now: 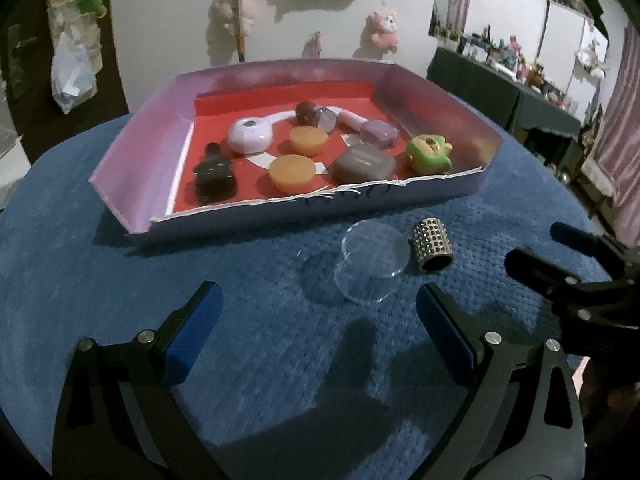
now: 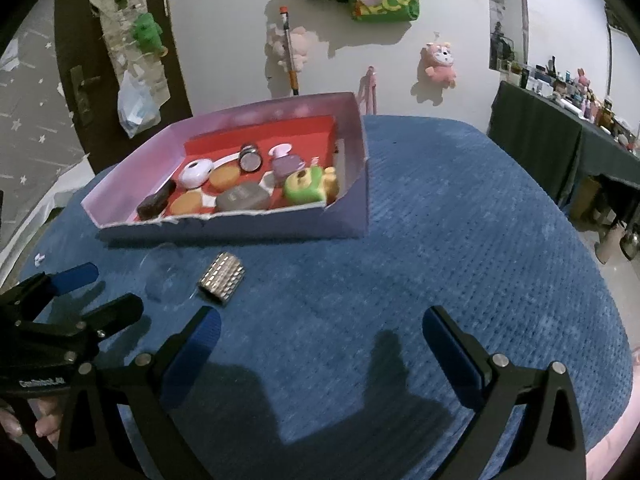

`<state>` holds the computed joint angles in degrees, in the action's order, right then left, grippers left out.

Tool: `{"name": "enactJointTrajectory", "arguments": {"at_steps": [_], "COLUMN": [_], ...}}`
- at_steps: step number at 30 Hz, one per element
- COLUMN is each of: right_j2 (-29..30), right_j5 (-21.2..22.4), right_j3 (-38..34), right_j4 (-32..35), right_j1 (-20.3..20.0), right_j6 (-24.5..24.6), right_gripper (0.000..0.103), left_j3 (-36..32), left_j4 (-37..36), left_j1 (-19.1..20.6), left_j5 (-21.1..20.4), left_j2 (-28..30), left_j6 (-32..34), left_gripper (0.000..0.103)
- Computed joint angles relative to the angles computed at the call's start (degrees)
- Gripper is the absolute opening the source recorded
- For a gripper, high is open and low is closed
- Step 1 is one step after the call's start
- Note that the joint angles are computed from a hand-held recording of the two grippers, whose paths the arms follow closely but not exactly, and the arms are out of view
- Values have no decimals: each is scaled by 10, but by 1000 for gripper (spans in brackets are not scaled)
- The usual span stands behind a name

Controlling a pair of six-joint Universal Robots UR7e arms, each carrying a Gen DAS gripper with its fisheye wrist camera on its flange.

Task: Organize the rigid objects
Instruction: 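Grasp the clear round lid with the left gripper while the right grasps the studded silver tube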

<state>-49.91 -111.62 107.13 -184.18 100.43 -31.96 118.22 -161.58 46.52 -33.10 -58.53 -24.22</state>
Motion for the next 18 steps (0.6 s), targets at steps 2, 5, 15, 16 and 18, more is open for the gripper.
{"name": "enactJointTrajectory", "arguments": {"at_steps": [2, 5, 15, 16, 18], "right_j2": [0, 1, 15, 17, 21], "right_j5": [-2, -2, 7, 10, 19], "right_j3": [-9, -23, -51, -54, -60], "right_j4": [11, 30, 76, 83, 99], "right_j1": [-2, -5, -1, 0, 1], "right_j6": [6, 17, 33, 36, 43], "right_gripper": [103, 103, 103, 103, 103], "left_j3": [-16, -34, -33, -30, -26], "left_j4": [16, 27, 44, 42, 29], "left_j1": [8, 19, 34, 33, 36], "left_j5": [-8, -15, -18, -11, -13], "left_j2": [8, 17, 5, 1, -4], "left_j6": [-1, -3, 2, 8, 35], "left_gripper": [99, 99, 99, 99, 99]}}
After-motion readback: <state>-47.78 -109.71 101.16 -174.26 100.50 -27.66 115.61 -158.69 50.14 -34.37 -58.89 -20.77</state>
